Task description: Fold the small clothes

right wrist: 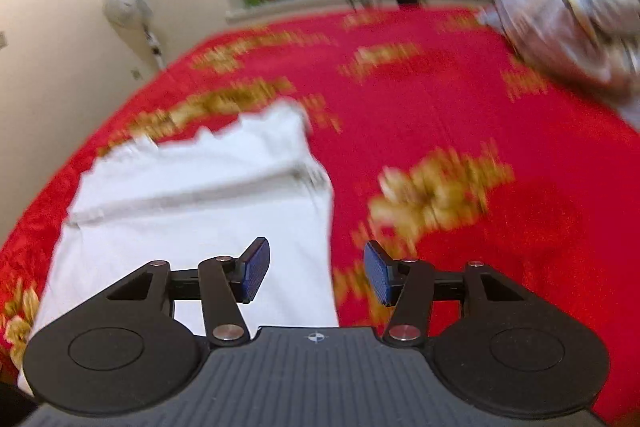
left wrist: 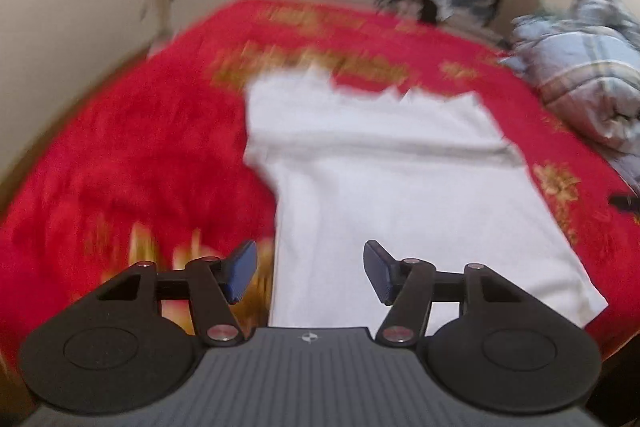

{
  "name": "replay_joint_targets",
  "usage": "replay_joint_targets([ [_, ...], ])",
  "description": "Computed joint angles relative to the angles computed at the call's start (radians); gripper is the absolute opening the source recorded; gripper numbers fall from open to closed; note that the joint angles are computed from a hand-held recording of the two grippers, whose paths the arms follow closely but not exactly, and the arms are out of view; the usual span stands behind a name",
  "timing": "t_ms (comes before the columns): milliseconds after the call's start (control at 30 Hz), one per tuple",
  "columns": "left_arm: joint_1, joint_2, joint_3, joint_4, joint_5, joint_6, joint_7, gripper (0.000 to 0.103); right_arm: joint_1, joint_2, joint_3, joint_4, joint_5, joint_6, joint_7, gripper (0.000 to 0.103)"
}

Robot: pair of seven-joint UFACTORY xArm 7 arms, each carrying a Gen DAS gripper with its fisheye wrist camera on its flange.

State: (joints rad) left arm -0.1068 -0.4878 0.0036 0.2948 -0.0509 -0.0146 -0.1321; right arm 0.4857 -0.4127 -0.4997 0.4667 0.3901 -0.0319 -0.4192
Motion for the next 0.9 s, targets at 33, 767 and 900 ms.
replay_joint_targets([
  [33, -0.008, 0.003, 0.009, 0.011, -0.011, 0.060, -0.010, 0.064, -0.014, 0.003, 0.003, -0.022, -0.002, 0.010, 0.002, 0.054],
  [767, 0.038, 0.108, 0.011, 0.056, -0.091, 0.326, 0.074, 0.022, -0.416, 0.175, 0.369, 0.000, 0.003, 0.301, 0.080, 0.048],
  [900, 0.036, 0.114, 0.011, 0.058, -0.083, 0.317, 0.077, 0.015, -0.422, 0.179, 0.370, 0.008, 0.026, 0.306, 0.060, 0.042],
])
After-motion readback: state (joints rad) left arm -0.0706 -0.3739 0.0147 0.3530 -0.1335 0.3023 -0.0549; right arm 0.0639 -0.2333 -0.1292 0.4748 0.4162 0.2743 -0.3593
